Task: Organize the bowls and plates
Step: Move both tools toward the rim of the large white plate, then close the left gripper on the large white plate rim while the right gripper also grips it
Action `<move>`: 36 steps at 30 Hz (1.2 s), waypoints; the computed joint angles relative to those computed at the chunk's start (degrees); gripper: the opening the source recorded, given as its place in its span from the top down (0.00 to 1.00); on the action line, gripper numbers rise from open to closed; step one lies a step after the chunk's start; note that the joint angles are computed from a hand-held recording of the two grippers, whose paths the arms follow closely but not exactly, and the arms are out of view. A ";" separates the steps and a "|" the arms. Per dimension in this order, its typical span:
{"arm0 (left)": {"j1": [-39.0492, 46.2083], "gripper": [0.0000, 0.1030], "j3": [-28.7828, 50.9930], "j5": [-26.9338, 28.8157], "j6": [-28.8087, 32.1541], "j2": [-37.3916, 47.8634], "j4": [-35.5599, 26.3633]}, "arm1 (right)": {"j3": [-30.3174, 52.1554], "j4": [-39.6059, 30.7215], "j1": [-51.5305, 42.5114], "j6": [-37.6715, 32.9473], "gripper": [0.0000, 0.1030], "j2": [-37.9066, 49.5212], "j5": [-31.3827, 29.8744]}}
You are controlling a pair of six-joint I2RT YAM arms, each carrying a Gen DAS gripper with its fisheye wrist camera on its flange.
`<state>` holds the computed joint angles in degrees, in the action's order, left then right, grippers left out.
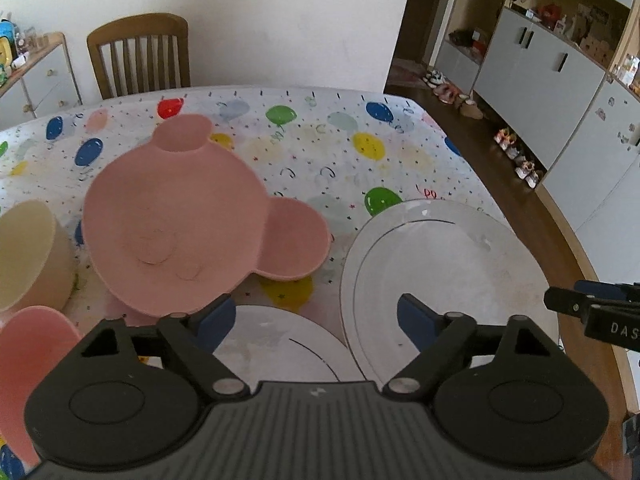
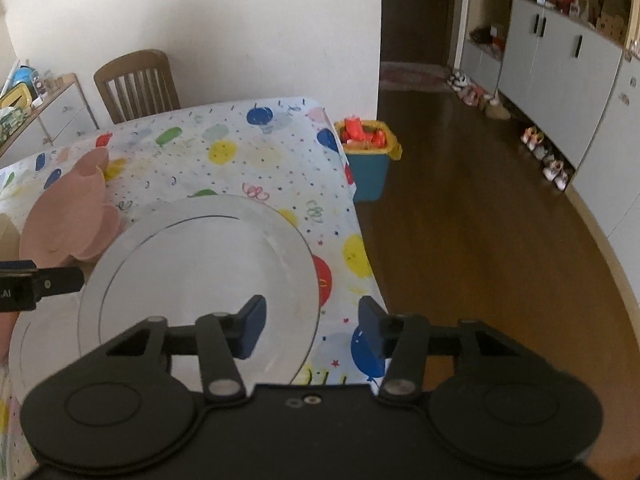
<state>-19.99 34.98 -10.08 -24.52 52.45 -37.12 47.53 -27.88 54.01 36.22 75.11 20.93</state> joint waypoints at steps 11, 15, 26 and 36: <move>4.40 0.44 0.40 7.24 -0.55 6.92 3.72 | 0.33 3.44 -4.28 -2.44 0.69 3.07 -5.80; 6.31 0.52 1.01 10.15 -1.26 9.03 4.21 | 0.08 4.64 -6.78 -2.09 0.81 3.70 -9.77; 10.52 0.78 2.87 16.35 -0.85 12.14 4.39 | -1.11 5.48 -11.63 -0.34 0.91 3.19 -17.43; 12.43 0.87 5.04 20.29 1.60 16.06 3.68 | -1.70 5.76 -12.40 -0.30 0.93 2.72 -19.56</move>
